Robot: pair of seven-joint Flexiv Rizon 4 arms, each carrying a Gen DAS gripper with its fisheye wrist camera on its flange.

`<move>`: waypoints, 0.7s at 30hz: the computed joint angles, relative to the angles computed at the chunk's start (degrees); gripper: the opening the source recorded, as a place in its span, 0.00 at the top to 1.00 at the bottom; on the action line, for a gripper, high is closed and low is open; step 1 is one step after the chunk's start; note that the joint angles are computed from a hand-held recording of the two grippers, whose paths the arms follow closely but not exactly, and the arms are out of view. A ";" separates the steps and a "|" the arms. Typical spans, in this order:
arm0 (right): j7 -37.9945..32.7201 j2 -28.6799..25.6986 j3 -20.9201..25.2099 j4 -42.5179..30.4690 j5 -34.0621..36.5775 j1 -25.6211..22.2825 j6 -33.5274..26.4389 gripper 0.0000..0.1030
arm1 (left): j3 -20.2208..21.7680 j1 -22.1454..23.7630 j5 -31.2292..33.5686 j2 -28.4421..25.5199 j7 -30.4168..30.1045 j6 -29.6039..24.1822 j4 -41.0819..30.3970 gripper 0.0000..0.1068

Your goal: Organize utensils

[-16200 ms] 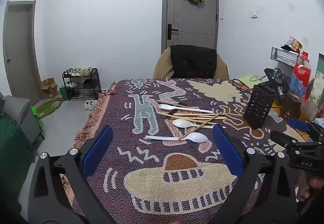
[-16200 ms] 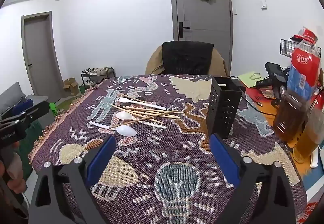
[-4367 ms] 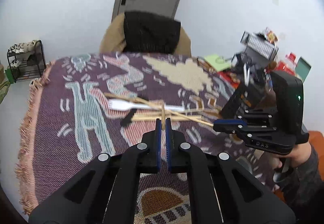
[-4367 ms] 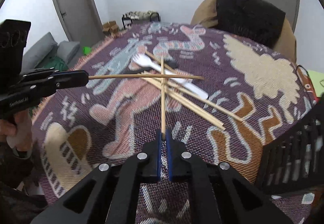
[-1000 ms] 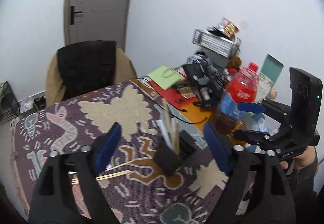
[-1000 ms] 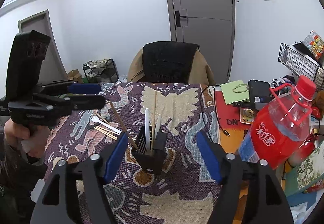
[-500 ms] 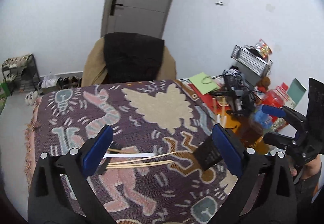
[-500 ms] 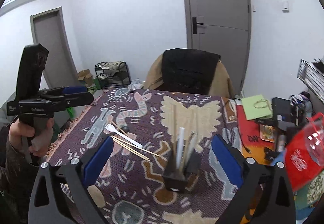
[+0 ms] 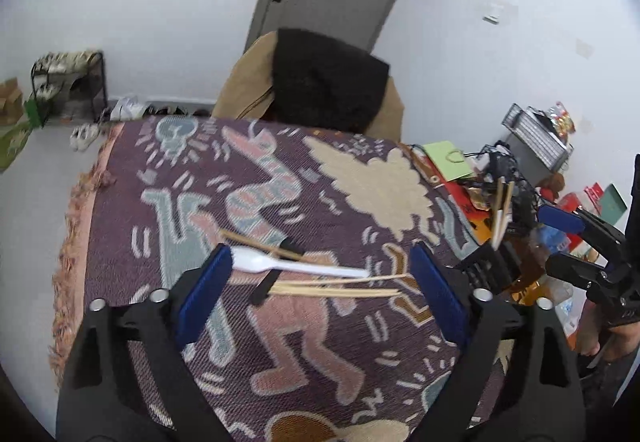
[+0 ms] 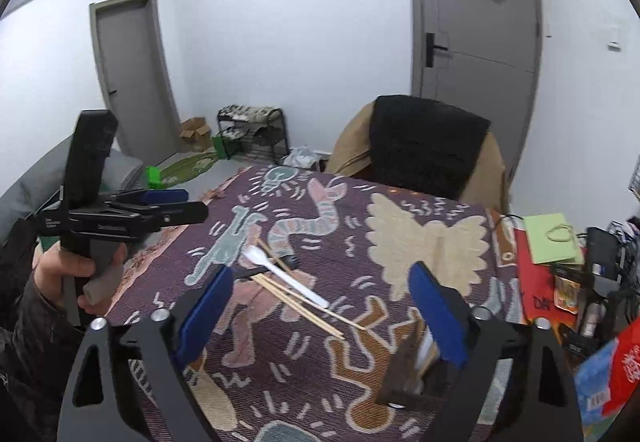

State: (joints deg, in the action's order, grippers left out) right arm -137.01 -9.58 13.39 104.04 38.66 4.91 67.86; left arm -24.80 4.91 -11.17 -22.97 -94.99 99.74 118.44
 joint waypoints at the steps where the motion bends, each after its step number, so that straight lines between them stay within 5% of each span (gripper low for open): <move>1: 0.35 -0.34 0.08 0.06 -0.62 0.48 -0.01 0.24 | -1.19 1.35 -0.17 -0.34 -0.18 0.01 0.52 0.26; 14: 8.34 -7.70 1.85 -0.04 -14.09 5.14 1.56 0.47 | -14.46 15.19 1.19 -9.88 -6.94 0.59 3.48 0.58; 21: 14.96 -12.28 1.84 0.23 -23.17 6.51 4.66 0.55 | -16.48 16.93 3.33 -16.90 -15.02 2.81 2.13 0.64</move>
